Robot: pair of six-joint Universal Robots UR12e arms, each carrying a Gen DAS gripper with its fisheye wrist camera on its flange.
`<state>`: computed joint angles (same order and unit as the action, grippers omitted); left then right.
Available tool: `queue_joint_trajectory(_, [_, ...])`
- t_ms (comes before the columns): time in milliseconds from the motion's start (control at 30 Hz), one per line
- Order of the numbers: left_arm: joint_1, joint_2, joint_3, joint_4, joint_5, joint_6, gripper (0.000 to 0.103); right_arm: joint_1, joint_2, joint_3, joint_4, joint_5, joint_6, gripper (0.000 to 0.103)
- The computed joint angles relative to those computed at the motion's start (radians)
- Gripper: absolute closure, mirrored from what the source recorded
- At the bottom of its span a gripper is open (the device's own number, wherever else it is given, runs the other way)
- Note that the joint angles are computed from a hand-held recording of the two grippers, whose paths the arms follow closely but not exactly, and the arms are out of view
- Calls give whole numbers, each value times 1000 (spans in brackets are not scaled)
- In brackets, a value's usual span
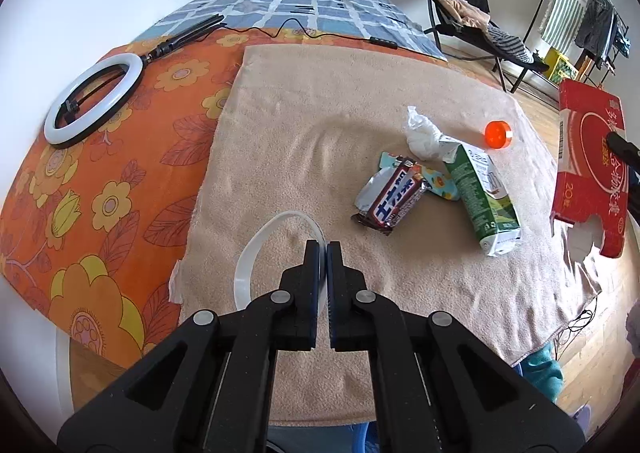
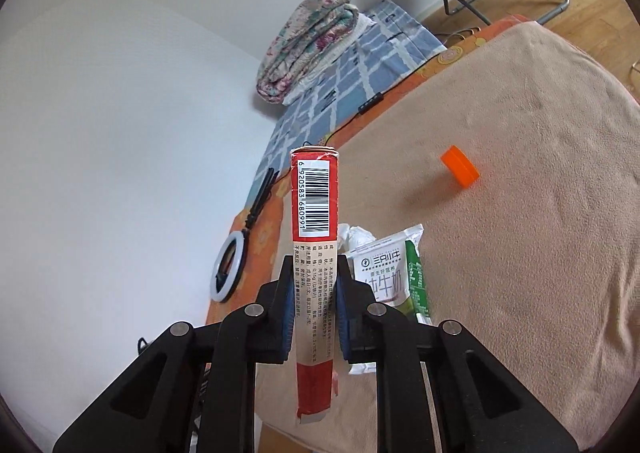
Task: Collect trash
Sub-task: 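Grasp the red juice carton with the right tool while the left tool grasps the rubber band, then carry the carton and rubber band over the basket and release both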
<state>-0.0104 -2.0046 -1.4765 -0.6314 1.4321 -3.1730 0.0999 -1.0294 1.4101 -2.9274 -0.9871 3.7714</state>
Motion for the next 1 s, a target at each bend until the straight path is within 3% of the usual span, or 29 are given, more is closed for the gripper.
queue_joint_trajectory(467, [-41, 104, -125, 61, -94, 41, 102, 22, -140, 143, 147, -29, -268, 87])
queue_joint_trajectory(833, [-77, 150, -212, 12, -151, 101, 102, 48, -219, 265, 272, -75, -426, 87])
queue_joint_trajectory(1000, [-88, 157, -239, -22, -164, 126, 102, 57, -231, 303, 320, -82, -450, 87])
